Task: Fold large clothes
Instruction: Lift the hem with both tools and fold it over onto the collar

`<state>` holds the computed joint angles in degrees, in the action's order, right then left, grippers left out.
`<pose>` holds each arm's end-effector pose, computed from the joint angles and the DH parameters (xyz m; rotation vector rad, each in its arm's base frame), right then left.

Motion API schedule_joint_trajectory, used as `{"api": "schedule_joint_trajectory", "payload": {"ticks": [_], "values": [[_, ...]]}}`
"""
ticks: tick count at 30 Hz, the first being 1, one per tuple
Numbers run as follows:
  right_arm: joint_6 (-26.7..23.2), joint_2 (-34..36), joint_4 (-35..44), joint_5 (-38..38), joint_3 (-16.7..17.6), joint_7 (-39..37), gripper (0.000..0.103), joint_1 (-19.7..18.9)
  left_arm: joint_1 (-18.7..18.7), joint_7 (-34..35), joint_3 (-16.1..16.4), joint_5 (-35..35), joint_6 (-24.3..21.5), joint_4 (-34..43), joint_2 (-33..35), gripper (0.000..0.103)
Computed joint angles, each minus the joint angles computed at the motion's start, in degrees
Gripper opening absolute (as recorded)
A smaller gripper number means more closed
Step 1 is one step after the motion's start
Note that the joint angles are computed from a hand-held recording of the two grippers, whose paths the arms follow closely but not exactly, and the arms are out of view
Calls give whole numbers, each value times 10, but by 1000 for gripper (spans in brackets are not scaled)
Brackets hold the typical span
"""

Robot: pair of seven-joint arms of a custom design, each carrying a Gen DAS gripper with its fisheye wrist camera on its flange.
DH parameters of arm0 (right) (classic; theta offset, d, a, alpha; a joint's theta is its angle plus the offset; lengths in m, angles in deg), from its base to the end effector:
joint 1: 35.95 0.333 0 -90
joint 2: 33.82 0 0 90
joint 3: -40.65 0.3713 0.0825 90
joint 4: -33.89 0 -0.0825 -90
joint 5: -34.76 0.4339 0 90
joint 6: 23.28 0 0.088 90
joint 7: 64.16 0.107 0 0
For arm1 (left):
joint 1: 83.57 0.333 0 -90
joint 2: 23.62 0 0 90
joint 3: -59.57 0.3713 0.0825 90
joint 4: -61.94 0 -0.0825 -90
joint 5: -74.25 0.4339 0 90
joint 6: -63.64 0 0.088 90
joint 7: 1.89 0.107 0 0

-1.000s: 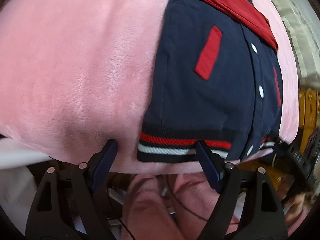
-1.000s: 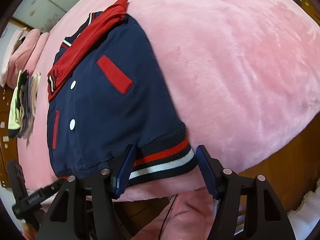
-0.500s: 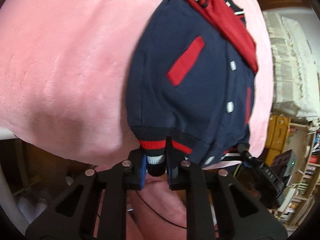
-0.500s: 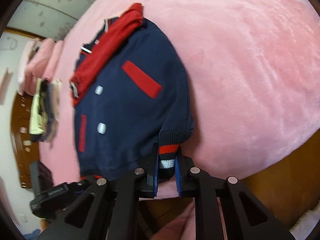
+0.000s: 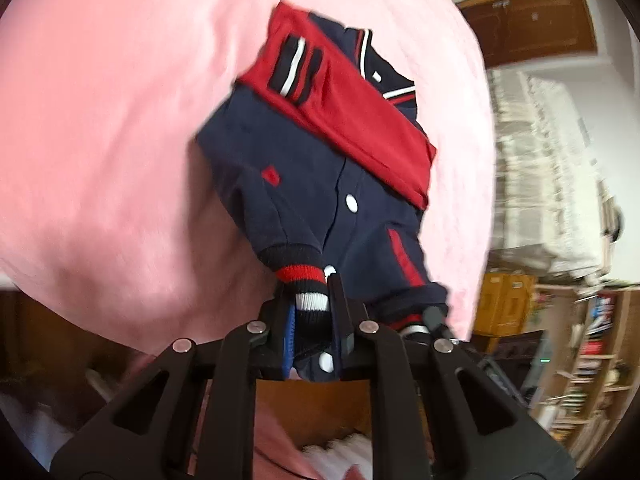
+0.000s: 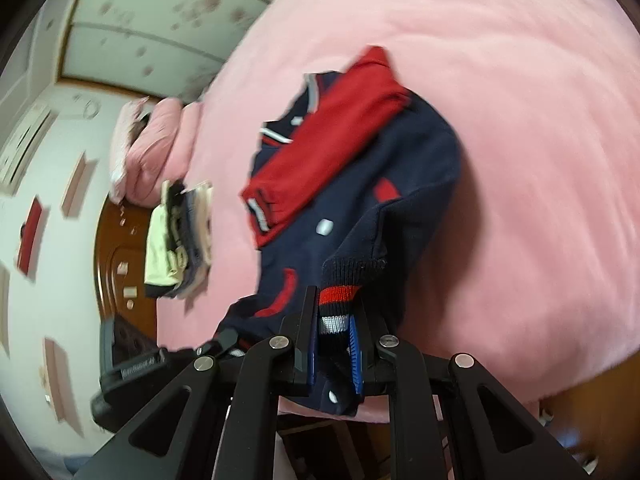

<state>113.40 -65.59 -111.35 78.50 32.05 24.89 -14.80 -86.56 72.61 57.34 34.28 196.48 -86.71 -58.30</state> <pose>0.4203 0.0940 0.5314 -1.4898 1.8738 0.4047 0.4035 -0.0501 0.5151 2.4174 -1.3030 0.8253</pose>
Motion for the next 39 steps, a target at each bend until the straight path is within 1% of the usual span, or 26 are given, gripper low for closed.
{"api": "schedule_joint_trajectory", "payload": {"ticks": [2,5,6,8,9,11,14,16,19,22,28,32,34,36,39], "values": [[-9,14,29,3,-8,-25,13,9,12,-14,-14,41,-13,36,18,10],[-25,42,77,15,-14,-58,13,13,19,-26,-22,72,-13,75,37,10],[-31,51,93,20,-15,-68,13,11,28,-45,-33,99,-20,98,51,10],[-48,76,128,27,-17,-86,13,3,41,-73,-44,151,-54,133,71,10],[-57,88,144,31,-18,-95,13,-3,51,-98,-56,193,-90,166,94,10],[-75,117,177,36,-19,-110,13,-16,55,-135,-66,233,-125,210,130,10],[-118,160,227,38,-20,-124,13,-40,50,-170,-64,252,-145,248,166,10],[-144,186,255,41,-18,-131,13,-55,49,-198,-71,289,-163,278,189,10],[-183,226,294,53,-16,-149,13,-79,41,-219,-71,314,-164,299,210,10],[-199,260,325,52,-4,-155,13,-104,37,-231,-63,312,-162,313,228,10],[-179,301,353,28,31,-129,13,-152,45,-247,-44,306,-156,323,254,10],[-155,325,367,20,48,-106,13,-170,54,-217,-28,280,-145,332,275,10],[-133,334,368,13,59,-77,13,-172,58,-199,-23,266,-157,352,297,10],[-103,344,373,-11,68,-38,13,-170,60,-182,-23,270,-168,378,322,10],[-33,355,376,-65,81,8,13,-160,62,-159,-22,283,-171,414,358,10]]}}
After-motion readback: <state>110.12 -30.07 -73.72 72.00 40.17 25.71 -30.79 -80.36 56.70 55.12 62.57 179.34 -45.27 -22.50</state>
